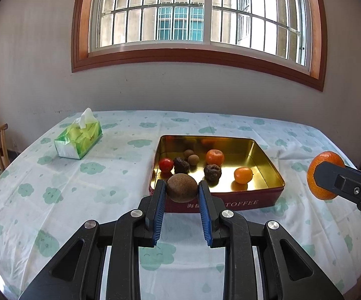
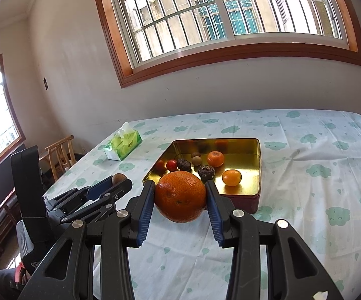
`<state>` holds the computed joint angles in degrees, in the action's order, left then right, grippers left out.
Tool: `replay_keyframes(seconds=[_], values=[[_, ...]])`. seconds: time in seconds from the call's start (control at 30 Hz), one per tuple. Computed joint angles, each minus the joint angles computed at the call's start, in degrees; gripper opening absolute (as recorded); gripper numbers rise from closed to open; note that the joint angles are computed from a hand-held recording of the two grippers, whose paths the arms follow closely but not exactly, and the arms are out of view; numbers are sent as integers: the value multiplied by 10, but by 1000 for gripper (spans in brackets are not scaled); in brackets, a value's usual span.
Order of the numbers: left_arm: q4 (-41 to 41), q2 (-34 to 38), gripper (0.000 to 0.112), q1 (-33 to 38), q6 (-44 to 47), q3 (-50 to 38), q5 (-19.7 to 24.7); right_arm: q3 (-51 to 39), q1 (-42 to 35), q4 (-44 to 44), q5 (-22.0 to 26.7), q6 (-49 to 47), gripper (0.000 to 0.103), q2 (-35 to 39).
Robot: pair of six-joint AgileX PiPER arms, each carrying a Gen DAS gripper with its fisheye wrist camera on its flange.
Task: Organize fruits
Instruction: 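Carry the brown fruit in the left gripper and mandarin in the right gripper over the tin, then lower the brown fruit with the left gripper while the right gripper lowers the mandarin into the tin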
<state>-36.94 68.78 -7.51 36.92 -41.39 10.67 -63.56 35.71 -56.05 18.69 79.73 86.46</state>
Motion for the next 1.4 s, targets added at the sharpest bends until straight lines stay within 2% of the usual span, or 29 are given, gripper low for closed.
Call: replay_keyframes(seconds=[0.6,1.4], values=[[83,52,27,-24,-81,-34,-22,-31,-42,80,-35,-88,38,42],[25,140,27,-20,-15,-98,-34,-107,-79,170,-49,-195,38,116]])
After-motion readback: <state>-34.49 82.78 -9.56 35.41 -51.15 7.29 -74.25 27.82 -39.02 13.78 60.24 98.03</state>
